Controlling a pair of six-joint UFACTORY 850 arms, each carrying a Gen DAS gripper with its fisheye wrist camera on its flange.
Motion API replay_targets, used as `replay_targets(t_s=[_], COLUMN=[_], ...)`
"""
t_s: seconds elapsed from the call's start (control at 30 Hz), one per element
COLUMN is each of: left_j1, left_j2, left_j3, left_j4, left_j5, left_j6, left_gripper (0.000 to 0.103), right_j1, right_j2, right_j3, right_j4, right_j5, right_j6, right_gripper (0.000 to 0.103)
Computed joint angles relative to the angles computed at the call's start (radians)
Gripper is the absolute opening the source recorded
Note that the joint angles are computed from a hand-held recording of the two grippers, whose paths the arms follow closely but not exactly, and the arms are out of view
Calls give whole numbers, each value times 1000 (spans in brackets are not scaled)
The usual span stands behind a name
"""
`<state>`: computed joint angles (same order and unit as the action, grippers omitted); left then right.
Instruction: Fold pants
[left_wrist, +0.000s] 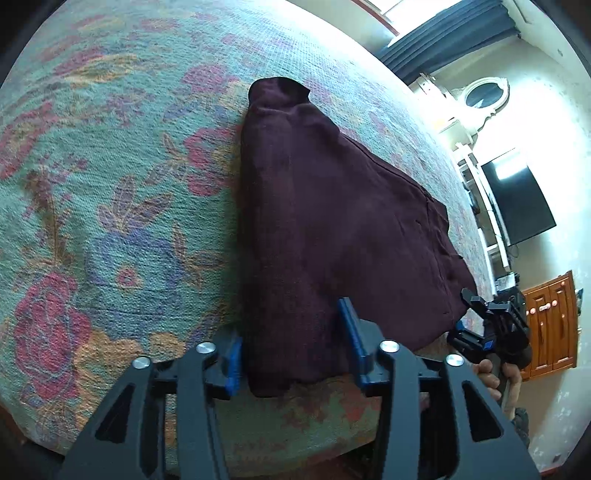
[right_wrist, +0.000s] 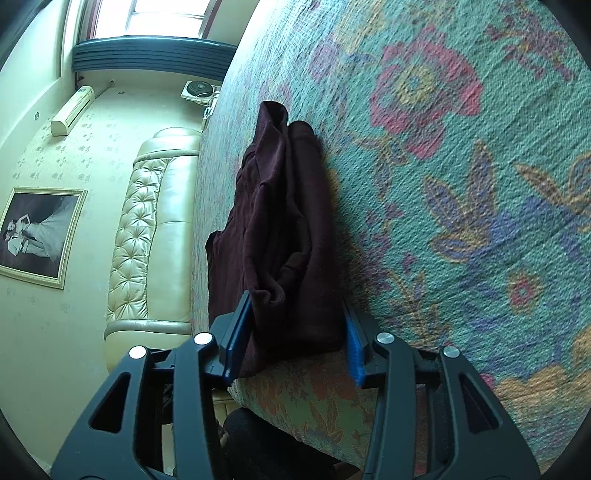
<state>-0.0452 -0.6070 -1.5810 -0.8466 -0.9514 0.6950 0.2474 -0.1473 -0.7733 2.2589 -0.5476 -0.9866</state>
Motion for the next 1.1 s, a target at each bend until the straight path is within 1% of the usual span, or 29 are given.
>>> replay_targets(t_s=[0.03,0.07,0.13,0.23,0.4,0.5,0.57,0.6,0.63,0.67,0.7,0.73,0.8,0.83,0.87,0.9,0.93,0.97,1.0,1.03,1.1], left_j1=[9,15,16,15,23,19,9,3,-3,1,8,12,16,18,19,24,27,29,31,30,29], left_j2=[-8,-14,-20,-31,-51,-56,-52,-49,-49,-54,-58,-62,-67,-70,-73,-79,-89,-97,-101,-104,-121], left_j3=[1,1,-2,-17,-39,-53,-55,-54,-56,-60,-61,-65,-73,-77,-81,-85,-95,-104,-110,-117,-147], left_j4=[-38,-68,-84,-90,-113,-102,-77,-48,-16,-25,-43,-51,-51,-52,-54,-70,-86,-100,-110,-115,-113], left_j5=[-23,-42,-53,-66,-92,-94,-72,-47,-25,-36,-49,-59,-73,-77,-83,-98,-122,-141,-147,-146,-147], left_j6=[13,26,31,31,35,47,54,43,29,35,44,50,53,54,55,68,82,94,104,112,116], left_gripper=[72,76,82,85,85,84,79,62,50,47,37,32,32,36,39,46,57,61,68,73,75], right_j1=[-6,-11,-24,-40,-61,-71,-68,-70,-70,-72,-73,-75,-76,-77,-81,-90,-95,-102,-111,-118,-131], right_j2=[-1,-1,2,0,-19,-38,-50,-60,-63,-64,-64,-62,-61,-60,-64,-70,-74,-76,-79,-84,-100], right_j3=[6,9,16,18,6,-17,-39,-47,-48,-45,-45,-44,-47,-49,-49,-48,-48,-48,-50,-57,-80], right_j4=[6,7,8,-5,-38,-97,-139,-171,-170,-165,-170,-177,-187,-189,-187,-182,-177,-174,-180,-190,-217], right_j5=[-20,-33,-55,-87,-126,-137,-121,-118,-121,-130,-138,-145,-138,-136,-155,-182,-199,-205,-208,-212,-218], right_j6=[-6,-9,-16,-18,-16,-17,1,23,24,13,6,1,-11,-22,-26,-27,-25,-27,-28,-24,-10], right_gripper=[52,54,61,67,69,69,59,45,40,39,36,35,36,39,41,43,45,45,47,49,51])
